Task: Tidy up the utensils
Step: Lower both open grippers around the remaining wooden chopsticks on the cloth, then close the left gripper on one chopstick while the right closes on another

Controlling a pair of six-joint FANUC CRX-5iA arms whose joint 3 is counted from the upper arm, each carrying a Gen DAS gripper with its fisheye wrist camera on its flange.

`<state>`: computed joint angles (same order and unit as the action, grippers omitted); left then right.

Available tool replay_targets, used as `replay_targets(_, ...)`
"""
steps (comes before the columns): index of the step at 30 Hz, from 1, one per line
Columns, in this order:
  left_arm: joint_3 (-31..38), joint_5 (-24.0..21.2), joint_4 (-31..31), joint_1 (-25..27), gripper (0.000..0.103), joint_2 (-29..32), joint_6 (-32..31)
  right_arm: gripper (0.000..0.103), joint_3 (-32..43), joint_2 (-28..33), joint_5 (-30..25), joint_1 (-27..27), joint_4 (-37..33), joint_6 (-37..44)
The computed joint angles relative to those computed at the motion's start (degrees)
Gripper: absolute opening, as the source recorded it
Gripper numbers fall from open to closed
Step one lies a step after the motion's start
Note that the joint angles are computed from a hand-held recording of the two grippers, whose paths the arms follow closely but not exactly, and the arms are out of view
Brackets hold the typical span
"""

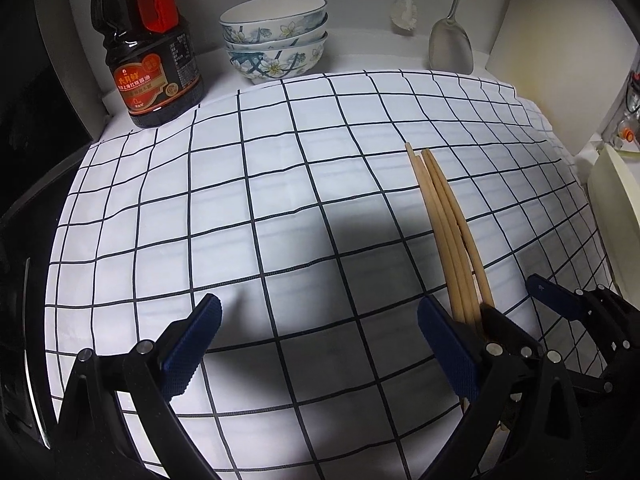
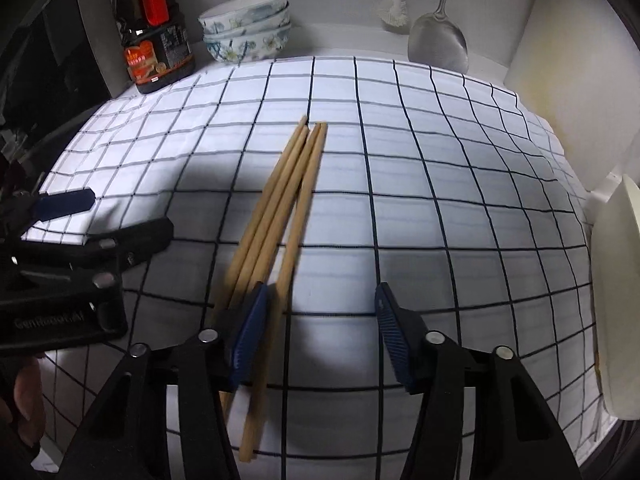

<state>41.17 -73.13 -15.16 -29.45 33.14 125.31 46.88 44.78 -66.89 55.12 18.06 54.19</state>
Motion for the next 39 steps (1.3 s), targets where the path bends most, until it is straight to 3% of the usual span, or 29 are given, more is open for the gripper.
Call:
replay_targets(4, 0.29, 0.30, -0.06, -0.41, 0.097, 0.24, -0.20, 0.028, -1.37, -0.74, 1.27, -0.04, 0.42, 0.25)
replay_targets(9, 1.64, 0.32, -0.11, -1.00, 0.097, 1.27, -0.63, 0.011, -4.12, -2.44, 2.66, -0.69, 0.38, -1.98)
replay_targets(25, 7.92, -1.52, -0.84, -2.46, 0.097, 6.27, -2.04, 0.010, -16.97, -9.61, 5.76, -1.85, 4.48, -11.00)
replay_targets(32, 4.96, 0.02, -0.36, -2.18, 0.097, 4.86, -1.18, 0.010, -18.41, -10.51, 6.55, -1.98, 4.58, -11.54)
replay_targets(39, 5.56, -1.59, -1.34, -2.32, 0.098, 5.27, -0.62, 0.010, -16.93, -9.61, 6.37, -2.16, 4.26, -10.45)
